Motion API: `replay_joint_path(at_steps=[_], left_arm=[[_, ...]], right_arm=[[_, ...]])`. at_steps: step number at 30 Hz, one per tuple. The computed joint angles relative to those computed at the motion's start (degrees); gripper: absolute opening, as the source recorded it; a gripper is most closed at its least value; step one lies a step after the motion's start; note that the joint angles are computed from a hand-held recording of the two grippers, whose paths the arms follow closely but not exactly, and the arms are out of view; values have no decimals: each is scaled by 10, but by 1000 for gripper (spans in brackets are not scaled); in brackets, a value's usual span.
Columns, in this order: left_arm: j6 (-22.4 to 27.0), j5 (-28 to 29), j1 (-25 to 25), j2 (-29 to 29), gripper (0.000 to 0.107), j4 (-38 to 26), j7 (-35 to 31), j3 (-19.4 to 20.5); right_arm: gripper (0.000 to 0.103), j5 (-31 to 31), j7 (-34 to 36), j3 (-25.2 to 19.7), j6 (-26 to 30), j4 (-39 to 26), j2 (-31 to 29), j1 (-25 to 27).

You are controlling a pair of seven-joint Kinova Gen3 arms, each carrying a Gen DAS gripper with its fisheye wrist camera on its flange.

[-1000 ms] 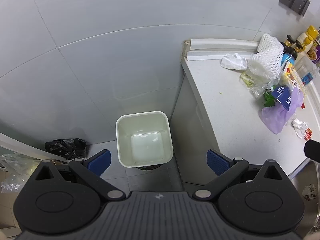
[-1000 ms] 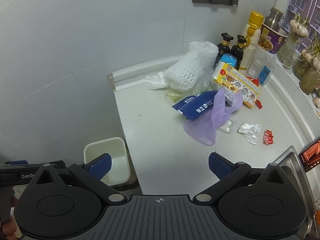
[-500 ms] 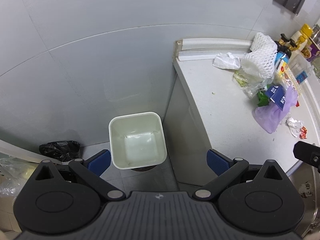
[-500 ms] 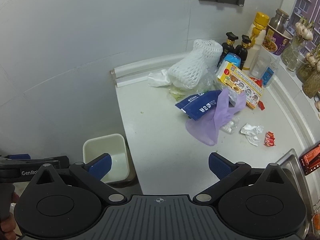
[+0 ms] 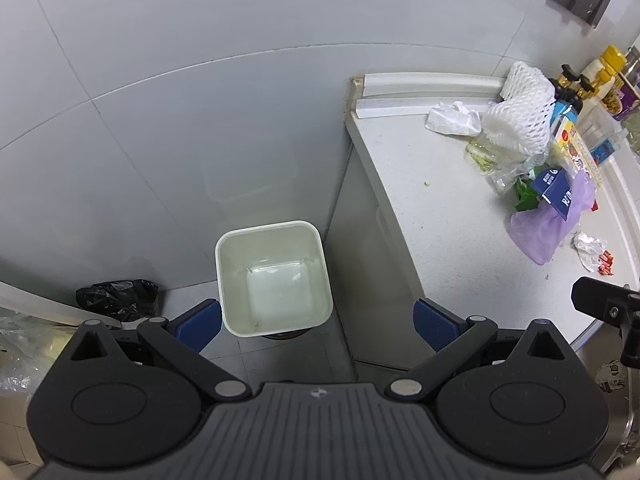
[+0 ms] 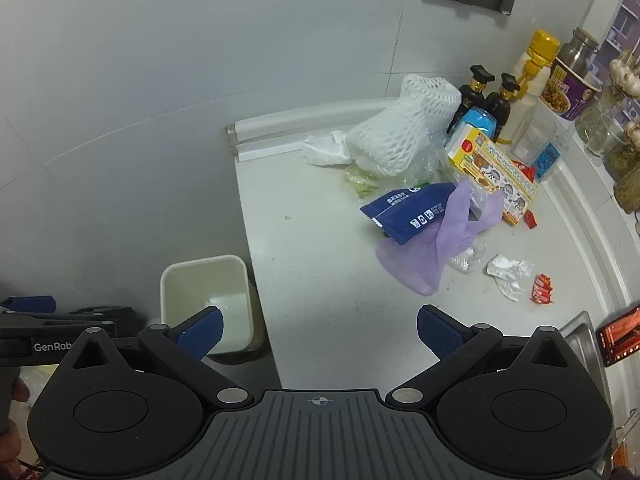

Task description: Collect trash

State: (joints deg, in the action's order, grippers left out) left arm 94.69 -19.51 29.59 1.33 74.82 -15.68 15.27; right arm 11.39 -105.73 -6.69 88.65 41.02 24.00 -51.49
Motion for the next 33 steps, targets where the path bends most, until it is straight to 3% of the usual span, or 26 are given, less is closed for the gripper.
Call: replay_joint_path(at_steps=[15, 33], left_arm=[[3, 2, -3, -3, 102, 4, 1, -3], [7, 7, -2, 8, 102, -5, 2, -4]], right_arm=[[103, 9, 39, 18, 35, -77, 44, -27], [103, -7, 69, 17, 17, -66, 45, -20]])
